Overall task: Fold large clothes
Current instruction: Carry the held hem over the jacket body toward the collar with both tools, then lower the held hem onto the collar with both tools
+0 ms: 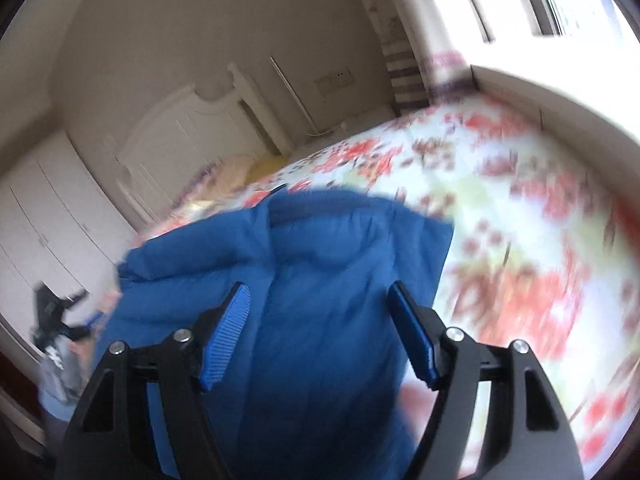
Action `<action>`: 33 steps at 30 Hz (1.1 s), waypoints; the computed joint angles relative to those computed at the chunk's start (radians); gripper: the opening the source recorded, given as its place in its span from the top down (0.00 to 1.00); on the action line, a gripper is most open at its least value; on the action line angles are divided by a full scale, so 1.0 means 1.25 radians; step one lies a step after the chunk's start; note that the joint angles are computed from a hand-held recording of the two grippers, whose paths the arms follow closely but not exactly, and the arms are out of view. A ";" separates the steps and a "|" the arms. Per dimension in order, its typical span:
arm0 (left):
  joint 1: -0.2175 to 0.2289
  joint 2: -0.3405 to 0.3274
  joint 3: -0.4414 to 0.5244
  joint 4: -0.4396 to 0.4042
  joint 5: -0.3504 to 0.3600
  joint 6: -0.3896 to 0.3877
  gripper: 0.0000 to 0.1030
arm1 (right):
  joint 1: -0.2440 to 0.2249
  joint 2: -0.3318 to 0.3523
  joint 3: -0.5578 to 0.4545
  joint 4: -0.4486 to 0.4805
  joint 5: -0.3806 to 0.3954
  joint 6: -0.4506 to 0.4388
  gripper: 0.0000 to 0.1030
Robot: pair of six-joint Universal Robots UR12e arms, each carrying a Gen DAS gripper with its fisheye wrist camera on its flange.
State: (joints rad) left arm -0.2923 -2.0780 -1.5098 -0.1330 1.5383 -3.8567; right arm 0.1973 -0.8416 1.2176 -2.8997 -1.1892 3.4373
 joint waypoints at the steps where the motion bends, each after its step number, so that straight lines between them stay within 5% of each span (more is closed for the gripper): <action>1: 0.000 -0.007 0.022 -0.032 -0.002 0.037 0.22 | -0.001 0.002 -0.015 0.032 -0.001 -0.019 0.14; 5: -0.007 -0.040 0.082 -0.093 0.006 0.114 0.15 | -0.006 0.068 -0.161 0.246 0.028 -0.143 0.12; 8: -0.004 -0.062 0.117 -0.144 -0.008 0.121 0.15 | -0.013 0.100 -0.220 0.312 0.088 -0.203 0.13; 9: -0.004 -0.064 0.121 -0.156 -0.007 0.121 0.15 | -0.014 0.103 -0.225 0.318 0.099 -0.227 0.28; 13: 0.001 -0.070 0.129 -0.189 -0.013 0.119 0.15 | -0.017 0.088 -0.176 0.230 0.124 -0.213 0.64; 20: 0.006 -0.095 0.202 -0.290 0.005 0.193 0.15 | -0.025 0.080 -0.124 0.114 0.141 -0.132 0.65; 24: 0.021 -0.125 0.250 -0.341 -0.058 0.224 0.16 | -0.027 0.081 -0.125 0.118 0.149 -0.125 0.64; 25: 0.025 -0.130 0.251 -0.330 -0.078 0.225 0.19 | -0.028 0.082 -0.126 0.118 0.152 -0.122 0.64; 27: 0.022 -0.132 0.239 -0.280 -0.090 0.232 0.48 | -0.028 0.081 -0.124 0.114 0.150 -0.118 0.64; 29: 0.007 -0.123 0.217 -0.222 -0.015 0.240 0.72 | -0.023 0.076 -0.118 0.109 0.127 -0.126 0.66; 33: -0.015 -0.061 0.112 -0.014 0.023 0.186 0.77 | -0.009 0.031 -0.070 0.056 0.057 -0.136 0.83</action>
State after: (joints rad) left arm -0.3107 -2.1541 -1.3698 -0.1502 1.5672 -3.6237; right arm 0.1861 -0.8029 1.1302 -2.8292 -1.1176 3.2679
